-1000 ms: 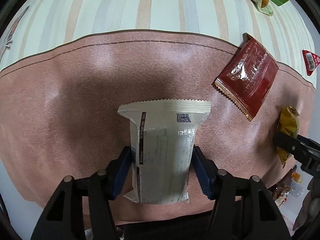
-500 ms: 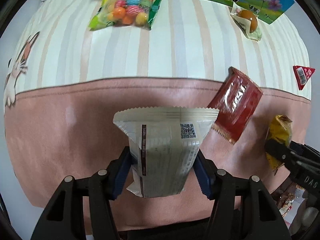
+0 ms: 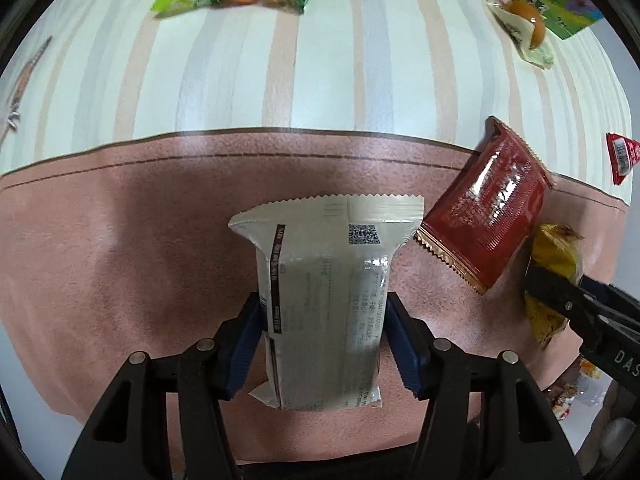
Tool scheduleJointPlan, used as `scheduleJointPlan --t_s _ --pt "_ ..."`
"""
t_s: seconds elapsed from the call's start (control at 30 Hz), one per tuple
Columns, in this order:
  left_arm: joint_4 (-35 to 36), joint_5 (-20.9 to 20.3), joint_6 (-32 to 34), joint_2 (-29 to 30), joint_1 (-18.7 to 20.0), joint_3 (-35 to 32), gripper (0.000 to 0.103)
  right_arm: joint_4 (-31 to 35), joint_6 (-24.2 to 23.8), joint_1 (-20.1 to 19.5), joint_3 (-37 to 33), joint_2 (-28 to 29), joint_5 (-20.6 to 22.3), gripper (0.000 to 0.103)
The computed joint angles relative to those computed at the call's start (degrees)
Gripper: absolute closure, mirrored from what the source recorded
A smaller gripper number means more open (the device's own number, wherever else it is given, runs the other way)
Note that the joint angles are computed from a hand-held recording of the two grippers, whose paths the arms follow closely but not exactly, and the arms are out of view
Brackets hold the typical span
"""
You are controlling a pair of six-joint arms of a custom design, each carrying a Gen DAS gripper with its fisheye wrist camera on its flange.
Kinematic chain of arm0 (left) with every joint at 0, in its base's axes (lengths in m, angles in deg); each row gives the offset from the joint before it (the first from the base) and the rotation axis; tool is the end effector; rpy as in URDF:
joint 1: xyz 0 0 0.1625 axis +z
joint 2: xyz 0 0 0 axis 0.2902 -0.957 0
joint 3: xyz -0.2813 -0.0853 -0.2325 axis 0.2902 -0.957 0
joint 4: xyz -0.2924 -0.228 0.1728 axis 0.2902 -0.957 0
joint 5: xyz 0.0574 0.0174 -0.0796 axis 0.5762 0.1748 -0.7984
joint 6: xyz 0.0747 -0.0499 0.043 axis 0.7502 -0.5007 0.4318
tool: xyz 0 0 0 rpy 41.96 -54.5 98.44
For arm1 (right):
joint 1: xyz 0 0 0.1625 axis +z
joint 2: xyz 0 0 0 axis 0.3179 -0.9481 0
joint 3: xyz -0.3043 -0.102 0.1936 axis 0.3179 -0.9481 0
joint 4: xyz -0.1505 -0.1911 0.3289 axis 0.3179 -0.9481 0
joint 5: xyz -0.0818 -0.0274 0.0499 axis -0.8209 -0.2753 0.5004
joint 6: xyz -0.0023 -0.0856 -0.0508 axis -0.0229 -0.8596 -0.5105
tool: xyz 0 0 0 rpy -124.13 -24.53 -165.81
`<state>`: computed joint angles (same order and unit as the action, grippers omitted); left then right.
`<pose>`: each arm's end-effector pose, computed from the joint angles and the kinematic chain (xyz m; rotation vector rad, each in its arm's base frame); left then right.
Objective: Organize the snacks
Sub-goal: 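Carry the white pack and yellow Guoba bag up toward the cardboard box, then lower both packs into the box and open both tools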
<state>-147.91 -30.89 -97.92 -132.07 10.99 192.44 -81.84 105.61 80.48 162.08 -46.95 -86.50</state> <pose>-0.2030 -0.2840 0.1830 0.1226 2.4243 0.1648 0.1388 -0.3665 0.1160 -0.2771 -2.5603 0.1330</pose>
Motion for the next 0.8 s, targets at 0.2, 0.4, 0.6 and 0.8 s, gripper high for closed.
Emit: scheduleJointPlan --t_s 0.2,0.4,0.6,0.8 --pt "1.68 -0.37 -0.34 1.91 -2.23 -6.24 0.046 0.70 0.09 2.80 -0.25 -4.25 2.00 0.050" --pt "1.03 3.37 2.44 5.80 -2.92 -17.54 0.046 2.21 -1.48 5.98 -5.99 -8.52 6.25 0.050" --pt "-0.19 10.30 13.38 15.36 2.43 -33.47 0.046 1.94 -5.73 7.51 -19.22 -3.60 8.02 0.050" --pt "3.51 18.70 21.17 29.66 8.79 -51.24 0.046 6.12 -11.03 5.51 -38.32 8.17 4.80 0.050"
